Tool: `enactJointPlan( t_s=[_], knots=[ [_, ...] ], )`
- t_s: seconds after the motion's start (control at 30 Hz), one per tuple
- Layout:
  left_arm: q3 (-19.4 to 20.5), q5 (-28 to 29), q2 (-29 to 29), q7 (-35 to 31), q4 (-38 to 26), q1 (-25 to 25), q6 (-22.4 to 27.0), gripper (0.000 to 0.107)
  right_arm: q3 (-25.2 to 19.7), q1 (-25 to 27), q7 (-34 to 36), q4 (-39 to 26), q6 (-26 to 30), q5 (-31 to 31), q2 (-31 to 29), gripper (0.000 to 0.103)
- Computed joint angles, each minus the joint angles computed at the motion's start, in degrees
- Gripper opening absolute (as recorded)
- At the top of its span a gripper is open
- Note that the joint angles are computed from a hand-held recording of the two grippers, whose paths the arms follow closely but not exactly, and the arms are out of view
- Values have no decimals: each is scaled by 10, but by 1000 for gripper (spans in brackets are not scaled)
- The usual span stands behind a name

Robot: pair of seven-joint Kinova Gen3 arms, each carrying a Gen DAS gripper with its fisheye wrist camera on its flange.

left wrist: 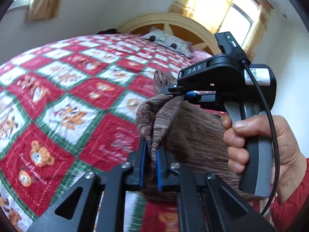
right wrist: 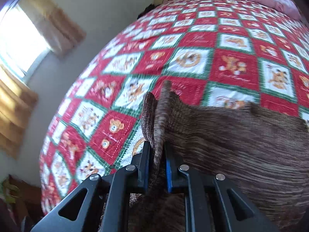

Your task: Fold small clothes

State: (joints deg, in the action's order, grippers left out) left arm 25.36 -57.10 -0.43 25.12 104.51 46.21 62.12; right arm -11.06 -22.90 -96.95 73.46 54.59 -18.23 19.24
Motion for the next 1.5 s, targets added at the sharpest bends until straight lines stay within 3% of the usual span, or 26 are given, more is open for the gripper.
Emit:
enactJointPlan(
  t_s=[0.23,0.87,1.07,1.27,1.5],
  knots=[
    [-2,-47,56,-87,-84,48,15,10,9,69,61,15,27,-48,-36,13],
    [-80,-31,215,-318,-305,171,-66,9,88,206,295,85,64,-77,-145,9],
    [-98,12,256,-391,-364,195,-72,9,119,242,339,127,60,-95,-160,9],
    [-110,93,306,-480,-441,203,-21,9,126,270,359,179,45,-118,-138,9],
    [-150,139,288,-502,-424,215,-46,13,134,312,405,251,8,-207,-143,12]
  ],
)
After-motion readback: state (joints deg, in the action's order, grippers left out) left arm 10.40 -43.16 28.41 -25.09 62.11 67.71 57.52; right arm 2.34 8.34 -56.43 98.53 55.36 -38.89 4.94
